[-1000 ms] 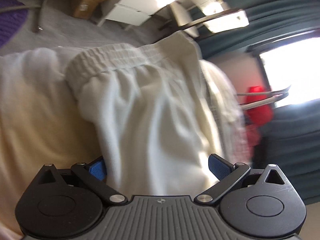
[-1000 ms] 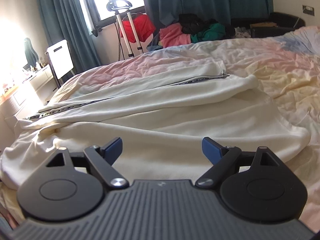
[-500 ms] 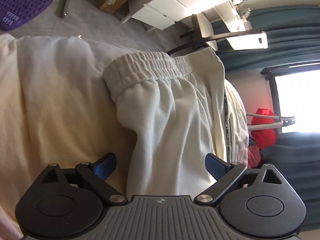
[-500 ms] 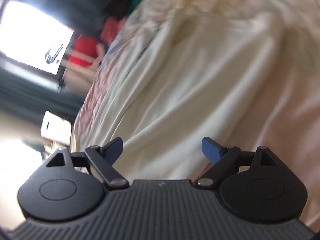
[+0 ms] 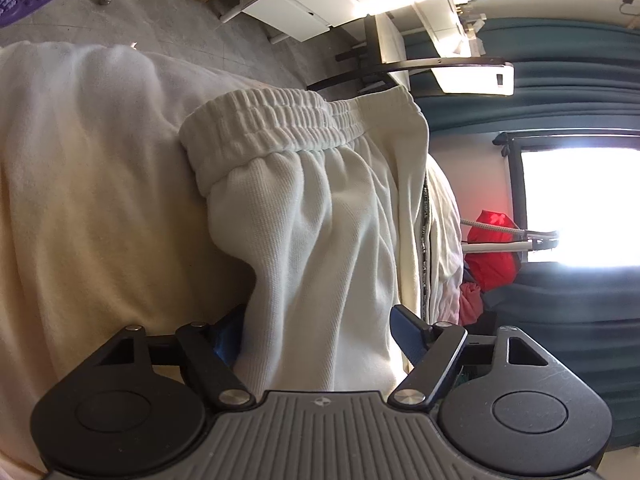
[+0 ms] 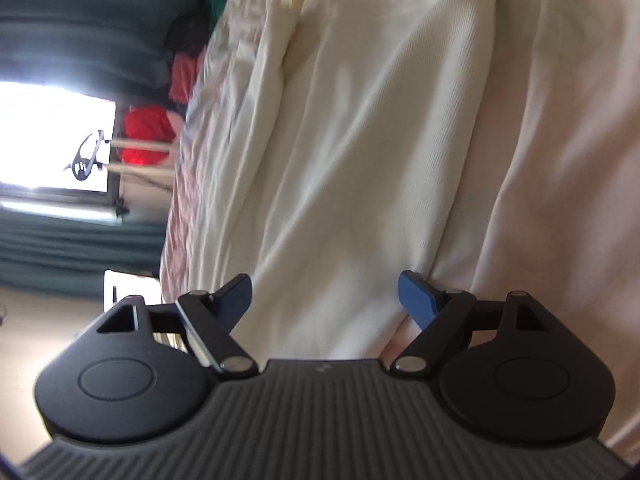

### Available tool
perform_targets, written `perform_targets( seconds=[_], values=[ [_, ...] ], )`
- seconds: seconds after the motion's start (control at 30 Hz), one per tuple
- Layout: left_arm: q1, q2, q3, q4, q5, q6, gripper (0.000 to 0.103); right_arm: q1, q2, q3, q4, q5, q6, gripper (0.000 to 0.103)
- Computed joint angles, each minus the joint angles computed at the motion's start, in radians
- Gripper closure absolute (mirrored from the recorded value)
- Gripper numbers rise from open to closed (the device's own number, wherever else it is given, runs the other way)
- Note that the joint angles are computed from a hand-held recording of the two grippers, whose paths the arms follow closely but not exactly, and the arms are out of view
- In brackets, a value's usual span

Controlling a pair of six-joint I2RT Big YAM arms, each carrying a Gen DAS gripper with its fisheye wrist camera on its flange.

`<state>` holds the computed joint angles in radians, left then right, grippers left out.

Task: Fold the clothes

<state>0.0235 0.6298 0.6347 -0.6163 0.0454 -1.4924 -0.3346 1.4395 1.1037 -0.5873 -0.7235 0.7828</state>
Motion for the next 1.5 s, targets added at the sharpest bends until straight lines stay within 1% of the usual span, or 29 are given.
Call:
perform_targets(
  seconds=[0.1,0.2,0.23,0.27,0.33,0.43,0.5,0.57,0.67,0.77,0.83,0.97,1.13,1.2,1.27,1.3,1.33,1.4,1.43,1.47,1.5],
  values=[
    [0.01,0.013,-0.005,0.012,0.006,0.004,0.031,0.027,-0.006,-0.002,-0.042,-0.022,-0.038,0.021],
    [0.011,0.033,0.003,0.01,0.004,0.016,0.032,0.042,-0.016,-0.023,-0.058,-0.086,-0.01,0.019],
    [0.012,0.039,0.005,0.013,0.004,0.021,0.032,0.05,-0.014,-0.026,-0.066,-0.108,-0.015,0.019],
    [0.014,0.045,0.007,0.015,0.004,0.027,0.032,0.057,-0.005,-0.021,-0.071,-0.112,-0.029,0.019],
    [0.017,0.059,0.009,0.022,0.005,0.035,0.032,0.068,0.013,-0.006,-0.061,-0.084,-0.042,0.02],
    [0.026,0.093,0.015,0.044,0.009,0.038,0.032,0.058,0.033,0.007,0.001,-0.038,0.023,0.02],
    [0.025,0.109,0.022,0.049,0.003,0.043,0.032,0.048,0.036,0.006,0.046,-0.018,0.065,0.023],
    [0.018,0.123,0.032,0.045,-0.009,0.05,0.032,0.036,0.029,-0.007,0.083,-0.004,0.085,0.025],
    [0.006,0.143,0.049,0.035,-0.027,0.061,0.032,0.031,0.003,-0.025,0.109,0.043,0.073,0.03],
    [-0.001,0.146,0.055,0.031,-0.038,0.06,0.032,0.027,-0.019,-0.033,0.157,0.137,0.05,0.03],
    [0.0,0.14,0.05,0.037,-0.039,0.045,0.032,0.015,-0.024,-0.033,0.18,0.183,0.06,0.03],
    [0.0,0.127,0.036,0.045,-0.044,0.019,0.034,-0.015,-0.001,-0.023,0.193,0.198,0.118,0.031],
    [0.001,0.129,0.036,0.05,-0.039,0.024,0.037,-0.019,0.028,0.006,0.213,0.234,0.157,0.042],
    [0.0,0.134,0.04,0.046,-0.027,0.049,0.037,-0.019,0.036,0.015,0.228,0.247,0.167,0.044],
    [0.004,0.181,0.073,0.003,0.026,0.122,0.038,-0.012,0.058,0.043,0.226,0.269,0.174,0.044],
    [0.007,0.188,0.076,0.006,0.042,0.124,0.038,-0.012,0.071,0.059,0.218,0.277,0.173,0.044],
    [0.006,0.185,0.073,0.016,0.035,0.111,0.038,-0.013,0.085,0.073,0.209,0.285,0.17,0.044],
    [0.019,0.165,0.046,0.062,0.042,0.064,0.037,-0.017,0.11,0.099,0.193,0.292,0.167,0.044],
    [0.025,0.162,0.037,0.073,0.047,0.051,0.038,-0.024,0.123,0.106,0.195,0.278,0.172,0.044],
    [0.031,0.159,0.028,0.084,0.051,0.037,0.041,-0.028,0.133,0.108,0.204,0.267,0.191,0.044],
    [0.036,0.155,0.019,0.094,0.056,0.024,0.043,-0.031,0.139,0.106,0.216,0.264,0.217,0.053]
  ],
)
